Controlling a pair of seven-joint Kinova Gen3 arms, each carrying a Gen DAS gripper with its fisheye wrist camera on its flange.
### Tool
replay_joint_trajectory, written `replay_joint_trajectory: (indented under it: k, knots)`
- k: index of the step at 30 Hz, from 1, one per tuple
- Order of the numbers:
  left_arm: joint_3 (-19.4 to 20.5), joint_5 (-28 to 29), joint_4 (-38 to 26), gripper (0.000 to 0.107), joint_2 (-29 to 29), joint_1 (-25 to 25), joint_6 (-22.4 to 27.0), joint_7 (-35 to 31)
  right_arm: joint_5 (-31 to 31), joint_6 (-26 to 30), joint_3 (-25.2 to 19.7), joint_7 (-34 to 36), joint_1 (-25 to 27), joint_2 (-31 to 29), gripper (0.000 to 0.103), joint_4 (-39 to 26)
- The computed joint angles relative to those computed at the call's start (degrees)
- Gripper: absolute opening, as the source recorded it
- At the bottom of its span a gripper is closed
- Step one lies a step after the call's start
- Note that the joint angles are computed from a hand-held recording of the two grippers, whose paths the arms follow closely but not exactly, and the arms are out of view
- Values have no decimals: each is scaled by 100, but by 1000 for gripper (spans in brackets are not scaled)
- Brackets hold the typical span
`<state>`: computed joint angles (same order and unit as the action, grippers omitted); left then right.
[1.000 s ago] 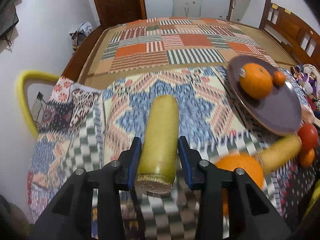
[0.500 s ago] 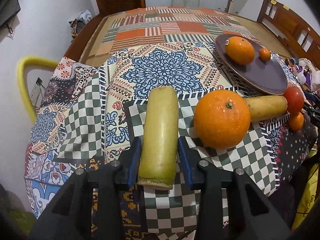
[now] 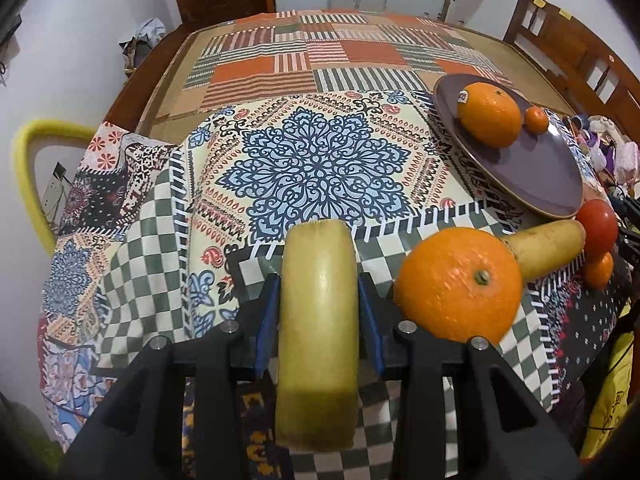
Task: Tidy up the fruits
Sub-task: 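Lift the squash toward the plate with the left tool while the right tool carries the pomelo segment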
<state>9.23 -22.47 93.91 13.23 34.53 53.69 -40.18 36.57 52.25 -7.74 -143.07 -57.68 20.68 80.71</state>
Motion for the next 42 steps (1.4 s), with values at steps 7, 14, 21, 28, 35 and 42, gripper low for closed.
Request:
replay_joint_trajectory:
  k: [7,14,21,28,35,42]
  knots:
    - [-62,-333,193,37,-73,101,-199,439,199,-34,27,-246,-113,-22,38,79]
    - [98,-1043,177,37,-392,397,117,1116,579,-99,22,-697,-259,-167,37,248]
    - [395,-1618,14,37,-716,490,350,1644,1023,-85,-34,-1134,-321,-352,22,277]
    - [560,-1935,-245,37,-705,529,222,1716,1034,-138,-151,-1027,-220,-258,19,183]
    - [498,-1913,-527,37,-454,638,-205,1502,1306,-316,-94,-1369,-307,-361,19,358]
    - [292,-1696,-890,37,-106,797,-581,1196,1710,-411,-86,-1584,-346,-338,19,235]
